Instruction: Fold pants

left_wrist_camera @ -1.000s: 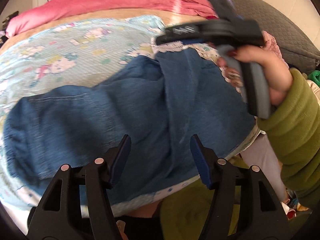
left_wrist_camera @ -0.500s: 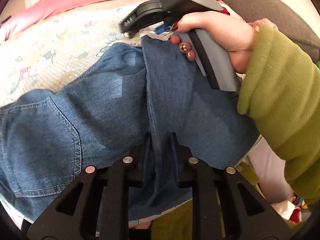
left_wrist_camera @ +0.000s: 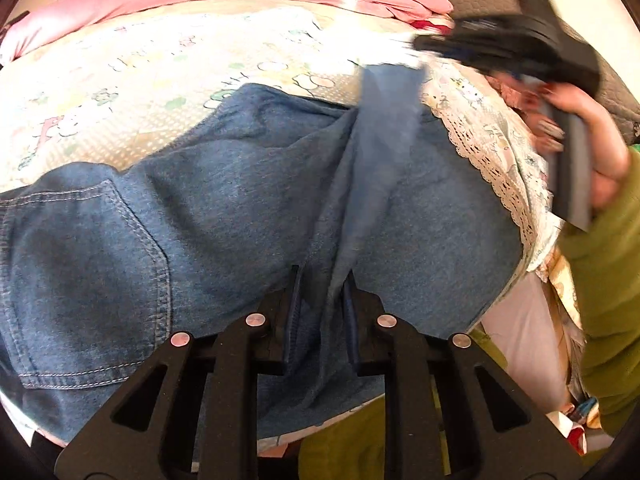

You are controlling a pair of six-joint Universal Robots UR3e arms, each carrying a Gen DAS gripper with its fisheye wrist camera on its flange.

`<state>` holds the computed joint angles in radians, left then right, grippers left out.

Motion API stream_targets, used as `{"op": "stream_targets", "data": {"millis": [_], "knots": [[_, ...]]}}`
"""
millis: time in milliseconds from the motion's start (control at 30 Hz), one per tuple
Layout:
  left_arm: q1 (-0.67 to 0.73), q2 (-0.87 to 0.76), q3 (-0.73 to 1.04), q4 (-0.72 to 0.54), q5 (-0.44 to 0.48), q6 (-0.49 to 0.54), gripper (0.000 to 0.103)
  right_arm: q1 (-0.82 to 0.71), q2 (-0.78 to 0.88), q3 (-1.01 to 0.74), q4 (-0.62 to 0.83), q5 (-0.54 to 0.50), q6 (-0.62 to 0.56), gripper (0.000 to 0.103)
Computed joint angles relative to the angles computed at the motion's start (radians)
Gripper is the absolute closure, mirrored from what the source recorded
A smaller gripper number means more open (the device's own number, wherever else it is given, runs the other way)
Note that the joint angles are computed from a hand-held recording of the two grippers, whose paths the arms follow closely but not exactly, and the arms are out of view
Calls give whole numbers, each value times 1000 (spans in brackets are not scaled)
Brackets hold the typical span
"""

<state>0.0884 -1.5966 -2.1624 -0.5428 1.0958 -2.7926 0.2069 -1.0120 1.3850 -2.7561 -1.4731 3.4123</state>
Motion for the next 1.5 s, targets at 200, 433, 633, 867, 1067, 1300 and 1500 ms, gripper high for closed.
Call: {"op": "stream_targets", "data": {"millis": [200,433,633,867,1067,1300,1500], "knots": [[78,163,-83,-23,-38,53,103,-39,-294,405,-123,10,-17,93],[47,193,-102,12,2,142,103,-39,-584,778,-162,-26,-46,93],[-16,167,-131,68,67,128,101,-13,-604,895,-172,-92,-58,93],[-80,138,-138,93,107,140,100,-78,-659,1020,-219,-58,-55,93],[-132,88,-128,106,173,143,99,-100,-628,1062,-259,-87,-47,72],[-156,73,-133,126,194,133,98,-51,-764,1055,-252,-81,-140,67],[-141,104,-156,115,182,135,98,207,-517,894,-275,-168,-338,67]]}}
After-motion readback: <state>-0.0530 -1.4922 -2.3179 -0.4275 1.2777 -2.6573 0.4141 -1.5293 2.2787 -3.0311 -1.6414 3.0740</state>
